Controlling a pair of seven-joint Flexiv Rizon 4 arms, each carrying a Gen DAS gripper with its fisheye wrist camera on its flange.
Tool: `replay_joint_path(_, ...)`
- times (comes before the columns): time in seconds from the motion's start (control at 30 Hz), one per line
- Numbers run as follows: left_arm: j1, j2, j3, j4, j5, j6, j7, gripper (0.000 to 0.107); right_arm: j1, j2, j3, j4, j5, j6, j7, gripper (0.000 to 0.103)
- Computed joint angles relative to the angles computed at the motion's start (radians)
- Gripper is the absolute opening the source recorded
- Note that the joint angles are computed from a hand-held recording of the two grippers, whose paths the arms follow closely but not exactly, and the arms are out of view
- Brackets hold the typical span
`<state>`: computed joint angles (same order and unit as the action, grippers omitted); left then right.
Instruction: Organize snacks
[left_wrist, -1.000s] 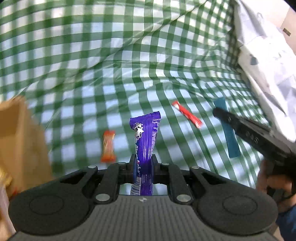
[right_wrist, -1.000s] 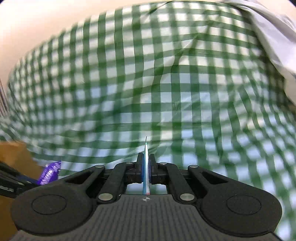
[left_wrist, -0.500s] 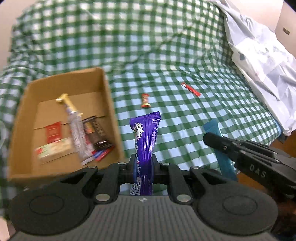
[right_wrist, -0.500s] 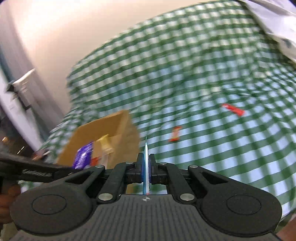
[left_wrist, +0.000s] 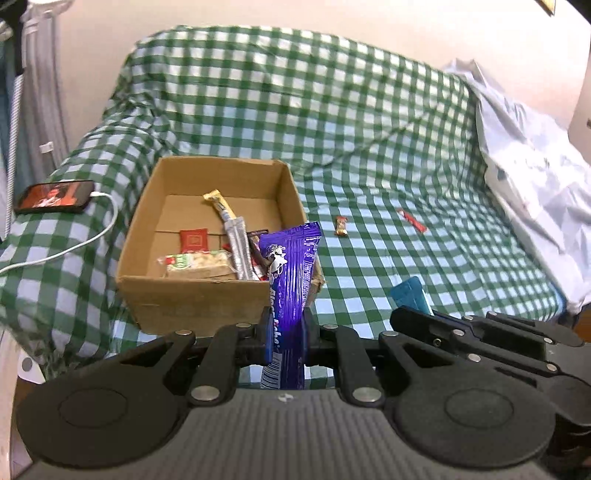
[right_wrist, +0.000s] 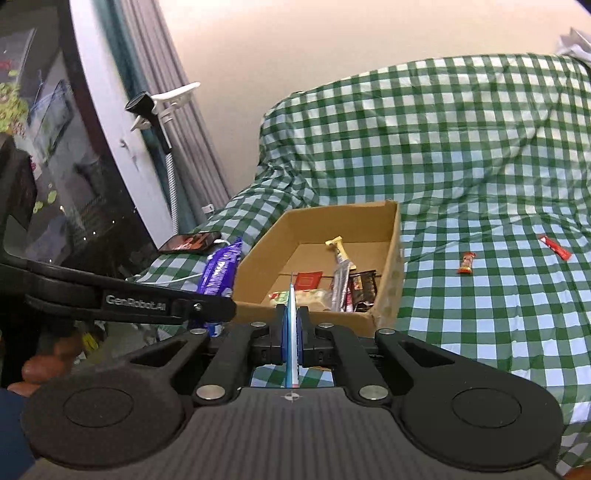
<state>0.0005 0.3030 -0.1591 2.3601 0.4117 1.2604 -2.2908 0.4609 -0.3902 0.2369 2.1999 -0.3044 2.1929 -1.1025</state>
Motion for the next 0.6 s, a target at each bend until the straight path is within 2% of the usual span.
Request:
replay_joint_path(0.27,0.0,0.051,0.042,0.074,-0.064,0.089,0.052,0.015,0.166,0.064,-0.066,0.006,0.196,-0.071,-0.161,0.005)
replay_joint_path(0.43,0.003,0.042,0.05,0.104,-0.122,0.138,0.104,0.015,0.215,0.083,-0.087,-0.009,0.278,-0.133,-0.214,0.005)
replay_joint_path(0.6,0.017,0.035,0.046,0.121,-0.158,0.16,0.129,0.015,0.235,0.085,-0.094,-0.023,0.3,-0.172,-0.239,0.005)
